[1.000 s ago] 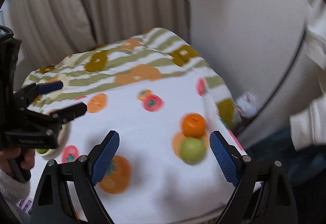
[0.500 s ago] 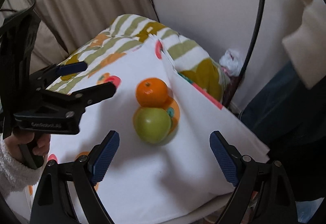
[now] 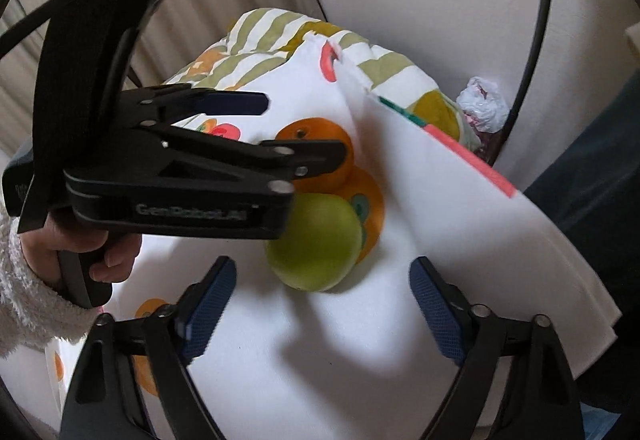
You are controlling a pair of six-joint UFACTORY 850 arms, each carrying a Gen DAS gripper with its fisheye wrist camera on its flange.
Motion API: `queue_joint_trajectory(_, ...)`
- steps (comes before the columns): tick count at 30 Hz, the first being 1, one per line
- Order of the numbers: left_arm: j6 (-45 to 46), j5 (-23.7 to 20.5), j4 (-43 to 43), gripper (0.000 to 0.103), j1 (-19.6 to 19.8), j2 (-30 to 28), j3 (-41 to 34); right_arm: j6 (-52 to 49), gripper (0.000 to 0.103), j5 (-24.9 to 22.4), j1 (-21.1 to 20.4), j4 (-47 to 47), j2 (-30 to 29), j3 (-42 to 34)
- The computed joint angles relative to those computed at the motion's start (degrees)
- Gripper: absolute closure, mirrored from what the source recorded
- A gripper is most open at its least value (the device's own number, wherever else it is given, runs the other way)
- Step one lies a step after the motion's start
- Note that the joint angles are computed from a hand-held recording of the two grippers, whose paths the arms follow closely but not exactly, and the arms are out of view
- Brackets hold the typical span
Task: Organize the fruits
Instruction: 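Grasp the last orange with the left tool while the right tool grasps the green apple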
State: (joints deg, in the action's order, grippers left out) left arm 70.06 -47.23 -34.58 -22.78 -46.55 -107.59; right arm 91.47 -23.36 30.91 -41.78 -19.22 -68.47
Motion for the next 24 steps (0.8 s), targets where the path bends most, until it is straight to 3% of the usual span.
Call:
queue_joint_trajectory(5, -1.1, -1.7, 1.6, 0.013, -0.2, -0.9, -1.1, -1.5, 0.032, 0.2, -0.1, 0.6, -0.6, -0.2)
queue_joint_trajectory(12, -0.5, -5.4, 1.0, 0.038, 0.0, -1.7, -2.5, -3.3, 0.041, 0.8, -0.5, 1.9, -1.3, -0.6)
queue_joint_trajectory(24, -4.9, -2.3, 3.7, 0.038, 0.7, -1.2, -2.3, -3.6, 0.052, 1.1, -1.1, 1.4, -2.6, -1.7)
